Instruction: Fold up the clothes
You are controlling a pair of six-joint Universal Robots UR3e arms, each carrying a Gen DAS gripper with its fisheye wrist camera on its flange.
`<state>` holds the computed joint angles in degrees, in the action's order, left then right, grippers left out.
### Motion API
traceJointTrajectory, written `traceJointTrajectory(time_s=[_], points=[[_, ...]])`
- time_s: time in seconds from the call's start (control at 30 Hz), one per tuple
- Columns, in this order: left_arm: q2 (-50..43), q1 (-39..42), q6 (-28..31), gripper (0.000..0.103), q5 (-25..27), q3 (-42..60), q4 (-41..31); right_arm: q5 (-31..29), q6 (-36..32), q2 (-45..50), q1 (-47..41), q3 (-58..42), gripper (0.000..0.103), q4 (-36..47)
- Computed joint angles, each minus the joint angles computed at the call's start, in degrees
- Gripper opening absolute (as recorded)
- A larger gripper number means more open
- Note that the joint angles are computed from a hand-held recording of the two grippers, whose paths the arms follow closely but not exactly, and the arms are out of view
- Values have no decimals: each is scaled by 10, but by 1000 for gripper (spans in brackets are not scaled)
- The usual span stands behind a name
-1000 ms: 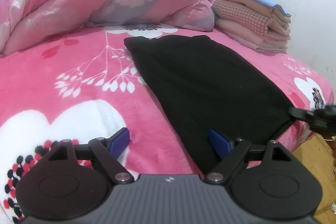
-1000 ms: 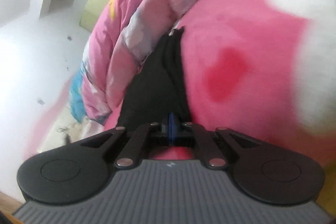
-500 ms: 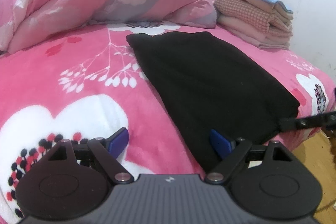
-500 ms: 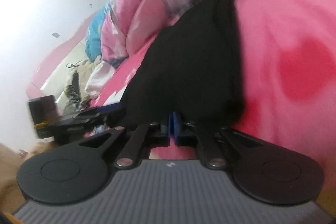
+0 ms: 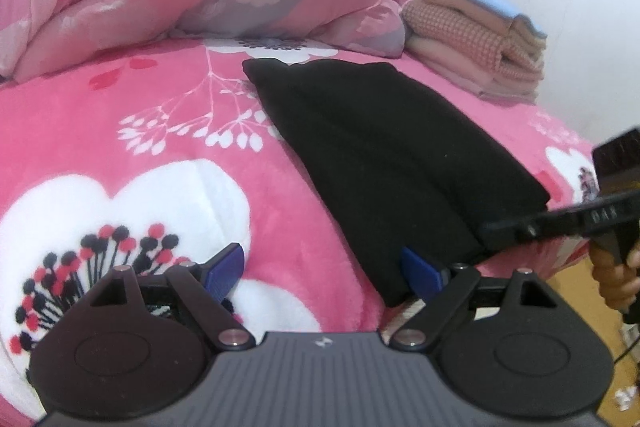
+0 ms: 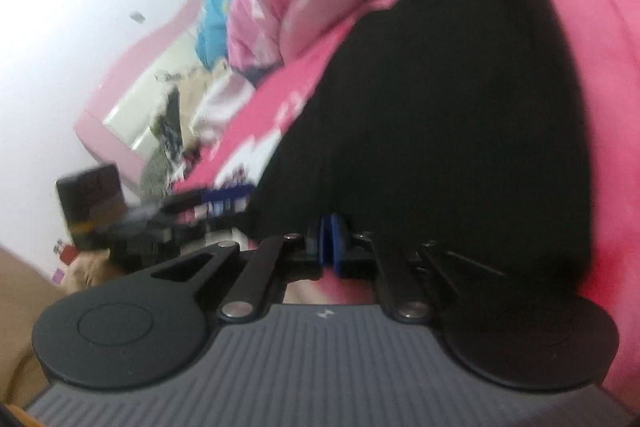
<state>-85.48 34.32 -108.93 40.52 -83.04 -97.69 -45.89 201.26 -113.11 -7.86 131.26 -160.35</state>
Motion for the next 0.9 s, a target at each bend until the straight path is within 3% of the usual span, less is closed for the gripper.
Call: traceJointTrajectory(time_s=[0.07,0.1,0.23,0.33,0.4,0.5,0.67,0.8,0.9], points=[[-8,6,17,87,-4,14,-27,-4,-16,-26,0,-26,6,64],[-10,7,23,87,-5,19,-36,-7,-13,-12,10,-42,6,48],[-12,15,36,87,-4,31,-59,-5,1,179,71,-176,6,-57],[-20,33,61,87,-8,55,-107,-5,-24,292,103,-291,5,-4],[-33,53,92,87,-15,84,-165,16,-37,299,100,-288,4,13],[-68,84,184,87,-32,148,-282,65,-65,262,77,-266,7,71],[-73,89,128,87,-38,142,-232,44,-8,317,88,-326,7,12],[-84,88,102,87,-58,153,-219,22,-92,336,127,-390,6,142],[-96,67,97,87,-64,166,-213,42,-152,281,111,-391,7,236]])
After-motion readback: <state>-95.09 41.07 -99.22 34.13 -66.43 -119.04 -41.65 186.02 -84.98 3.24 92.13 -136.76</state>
